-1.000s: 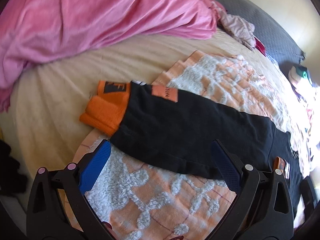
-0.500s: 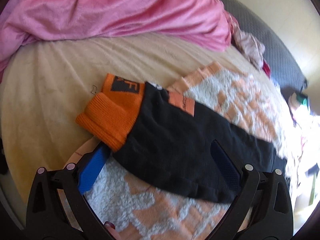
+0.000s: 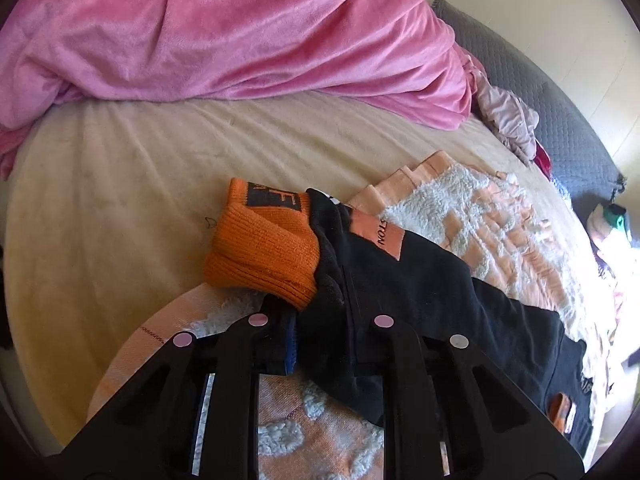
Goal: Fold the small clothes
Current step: 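Fold the held sleeve across the chest with the left tool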
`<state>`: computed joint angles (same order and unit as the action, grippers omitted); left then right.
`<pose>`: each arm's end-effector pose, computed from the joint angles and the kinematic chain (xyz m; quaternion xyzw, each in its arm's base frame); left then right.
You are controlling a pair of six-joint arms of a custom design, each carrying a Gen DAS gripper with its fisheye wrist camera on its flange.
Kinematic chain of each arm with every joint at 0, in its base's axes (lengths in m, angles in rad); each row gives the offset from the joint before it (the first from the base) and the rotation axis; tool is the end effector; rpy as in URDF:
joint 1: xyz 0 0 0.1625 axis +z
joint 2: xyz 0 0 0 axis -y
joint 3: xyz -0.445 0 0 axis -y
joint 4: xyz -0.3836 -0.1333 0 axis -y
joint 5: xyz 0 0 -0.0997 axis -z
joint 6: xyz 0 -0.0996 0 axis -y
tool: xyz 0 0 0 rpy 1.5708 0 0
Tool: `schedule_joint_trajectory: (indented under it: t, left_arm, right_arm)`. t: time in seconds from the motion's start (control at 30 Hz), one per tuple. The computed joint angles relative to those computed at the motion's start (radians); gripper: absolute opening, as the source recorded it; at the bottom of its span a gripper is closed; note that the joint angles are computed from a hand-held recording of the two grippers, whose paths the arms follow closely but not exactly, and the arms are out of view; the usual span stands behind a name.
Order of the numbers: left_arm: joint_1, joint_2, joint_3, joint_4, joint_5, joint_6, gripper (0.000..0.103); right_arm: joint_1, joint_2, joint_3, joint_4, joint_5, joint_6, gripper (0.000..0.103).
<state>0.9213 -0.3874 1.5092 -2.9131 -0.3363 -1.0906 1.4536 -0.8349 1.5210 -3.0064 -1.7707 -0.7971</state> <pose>-0.2320 -0.6814 -0.0252 -0.2395 0.7770 -0.4976 0.3024 0.0268 -0.7432 0.2458 0.2743 -0.8851 0.2858 0.2441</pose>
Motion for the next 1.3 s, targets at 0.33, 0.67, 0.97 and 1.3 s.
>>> schedule_joint_trajectory:
  t: [0.33,0.67,0.97,1.3]
  left_arm:
    - [-0.026,0.054,-0.039,-0.274,-0.017,0.276,0.009]
    - [-0.071,0.142,-0.165,-0.472,-0.104,0.635,0.009]
    - [-0.088,0.182,-0.229,-0.485,-0.182,0.769,0.009]
    - [-0.101,0.224,-0.296,-0.419,-0.316,0.856,0.009]
  right_arm:
    - [-0.022,-0.029,0.000,-0.004,0.023,0.060,0.098]
    - [-0.049,-0.072,0.003,-0.010,0.047,0.140,0.098]
    - [-0.085,-0.106,-0.005,0.004,0.049,0.215,0.098]
    - [-0.116,-0.140,-0.002,-0.006,0.054,0.251,0.098]
